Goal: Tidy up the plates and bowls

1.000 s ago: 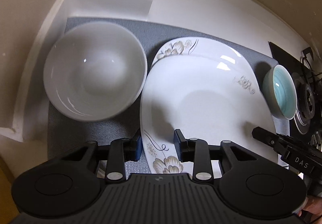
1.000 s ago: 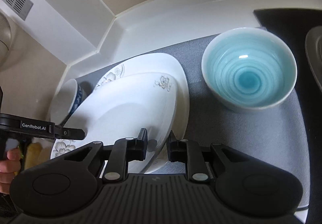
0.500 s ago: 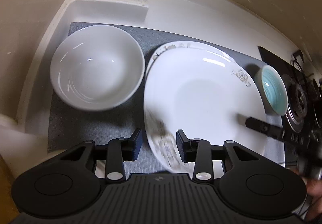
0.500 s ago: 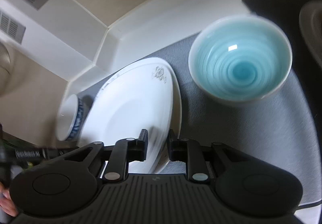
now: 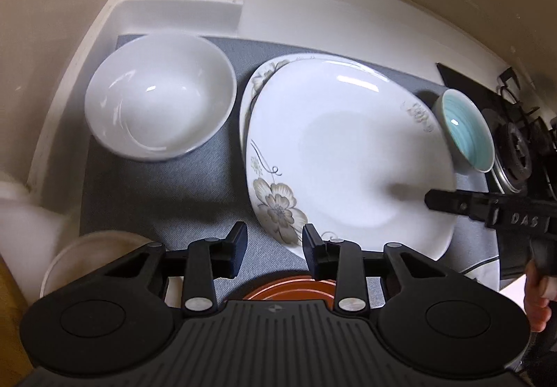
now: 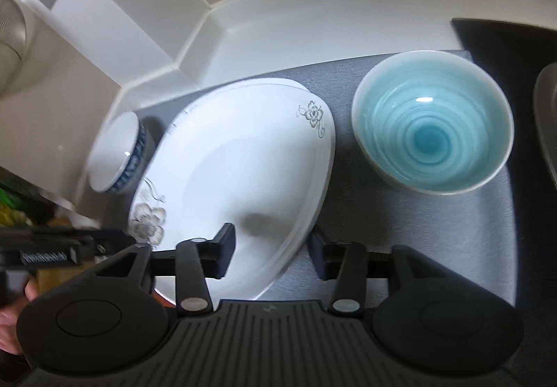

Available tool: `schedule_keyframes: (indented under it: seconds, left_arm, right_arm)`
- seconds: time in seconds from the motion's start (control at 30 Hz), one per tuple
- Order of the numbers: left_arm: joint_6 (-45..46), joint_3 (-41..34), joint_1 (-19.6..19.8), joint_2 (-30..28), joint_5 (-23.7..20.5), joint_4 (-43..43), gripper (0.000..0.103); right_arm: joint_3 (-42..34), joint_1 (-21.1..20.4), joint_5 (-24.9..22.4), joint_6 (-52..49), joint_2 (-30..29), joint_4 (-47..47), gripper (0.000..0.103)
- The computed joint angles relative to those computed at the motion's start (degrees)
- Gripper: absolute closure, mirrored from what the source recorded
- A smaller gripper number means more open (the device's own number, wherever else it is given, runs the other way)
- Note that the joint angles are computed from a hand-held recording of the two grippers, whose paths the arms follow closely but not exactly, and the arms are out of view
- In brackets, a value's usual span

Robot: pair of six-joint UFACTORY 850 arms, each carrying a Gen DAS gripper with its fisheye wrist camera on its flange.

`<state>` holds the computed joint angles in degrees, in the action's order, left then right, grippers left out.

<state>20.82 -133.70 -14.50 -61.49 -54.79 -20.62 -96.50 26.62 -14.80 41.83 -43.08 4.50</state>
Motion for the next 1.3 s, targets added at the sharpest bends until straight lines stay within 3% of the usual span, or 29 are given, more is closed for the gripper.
schedule_keyframes:
  seconds: [0.17,0.33,0.43,0.57,0.7,0.73,0.9,1.0,1.2,1.3]
  left_arm:
    - [-2.98,-6.33,0.79,-3.87,-4.14,-1.96,0.062]
    - [-4.24,-7.28,1.27,-4.8,-3.06,-3.64,0.063]
    - [-3.77,-7.84,1.56,-5.37,-2.72,-4.8,0.073]
    - [-3.55,-8.34,1.45,-5.77,-2.91,-4.36,0.079]
    - [-2.56,-6.09,1.45,-4.74,-2.65,-4.92,0.083]
    - [-2.28,-5.29,1.45,-4.33,-2.3,-5.19,0.083]
    - [0.07,0.77,1.19,-0.92,1.03,-5.83,0.082]
    - [-0.34,0.8,1.28,-0.96,0.8,-6.27,0.082]
    - [-3.08,-5.58,1.72,-4.4,-1.83,-5.91,0.082]
    - [-5.65,-13.57,1.84,-8.82,-5.4,-5.65,0.082]
  right_arm:
    - [2.3,0.41,1.86,0.12,1.27,-0.77,0.05]
    - [4.47,1.56,1.84,16.6,2.82,-13.74,0.05]
    - [5.64,2.32,0.72,23.49,3.5,-16.61,0.05]
    - [7.13,2.8,2.72,23.31,3.76,-13.43,0.052]
    - [5.93,2.96,2.97,26.78,3.07,-18.3,0.082]
    - [4.83,3.04,1.46,28.4,2.57,-20.72,0.083]
    - [1.05,2.53,-2.74,28.53,0.39,-23.26,0.083]
    - [0.07,2.4,-3.84,29.32,-0.17,-24.53,0.083]
    - [3.5,2.84,-1.09,36.6,1.95,-29.32,0.079]
    - [3.7,2.93,-0.6,35.81,1.96,-26.93,0.076]
